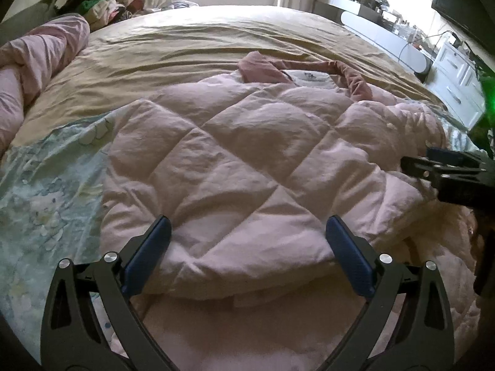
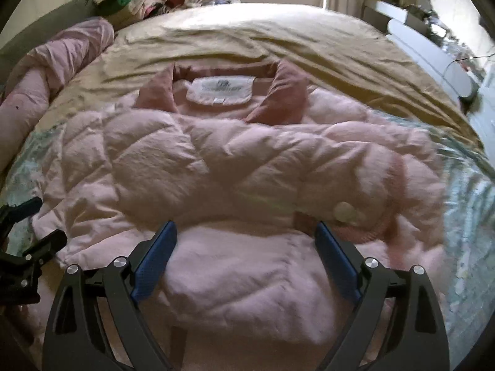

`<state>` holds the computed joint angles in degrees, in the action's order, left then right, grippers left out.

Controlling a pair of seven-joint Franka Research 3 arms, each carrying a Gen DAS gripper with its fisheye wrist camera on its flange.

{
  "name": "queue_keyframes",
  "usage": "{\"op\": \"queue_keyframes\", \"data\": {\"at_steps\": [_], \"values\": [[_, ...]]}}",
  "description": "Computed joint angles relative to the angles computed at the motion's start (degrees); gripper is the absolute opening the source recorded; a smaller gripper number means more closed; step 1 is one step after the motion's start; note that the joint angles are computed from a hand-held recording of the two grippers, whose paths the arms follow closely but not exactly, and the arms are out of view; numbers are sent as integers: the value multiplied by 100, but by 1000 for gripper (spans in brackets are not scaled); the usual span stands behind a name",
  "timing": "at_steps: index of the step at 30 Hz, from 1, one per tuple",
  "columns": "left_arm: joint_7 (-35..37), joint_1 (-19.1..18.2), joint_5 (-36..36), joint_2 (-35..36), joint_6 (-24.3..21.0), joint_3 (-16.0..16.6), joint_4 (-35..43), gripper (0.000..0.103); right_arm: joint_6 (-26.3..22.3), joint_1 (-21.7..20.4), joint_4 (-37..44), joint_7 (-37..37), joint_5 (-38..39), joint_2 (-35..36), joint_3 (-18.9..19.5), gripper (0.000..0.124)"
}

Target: Fold large clothes

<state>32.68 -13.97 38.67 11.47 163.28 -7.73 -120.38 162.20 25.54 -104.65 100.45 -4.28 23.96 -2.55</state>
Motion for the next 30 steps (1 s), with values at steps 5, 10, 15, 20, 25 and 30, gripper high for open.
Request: {"op": "queue_keyframes", "data": {"at_steps": [5, 10, 15, 20, 25, 30], "values": [[-184, -24, 105, -308, -19, -25, -199, 94, 562, 252, -796, 581, -451, -628, -348, 96], [-515, -22, 395, -596, -108, -101, -332, 94, 932, 471, -1418, 1418, -1376, -1173, -699, 96], [-892, 67, 582, -969, -81, -228, -541, 94, 1156, 581, -1802, 2484, -2644, -1628, -945, 98], [-1079, 157, 772, -1281, -183, -387, -718, 94, 1258, 473, -2099, 3405, -3771, -2033, -939, 99], [-1309, 234, 925, -1553, -259, -533, -889, 94, 1323, 149, -2350, 3723, -4249, -2354, -641, 99], [-1395, 264, 929, -1833, -383, -657, -1050, 94, 1373, -206, -2520, 4090, -4636, -2648, -281, 99]]}}
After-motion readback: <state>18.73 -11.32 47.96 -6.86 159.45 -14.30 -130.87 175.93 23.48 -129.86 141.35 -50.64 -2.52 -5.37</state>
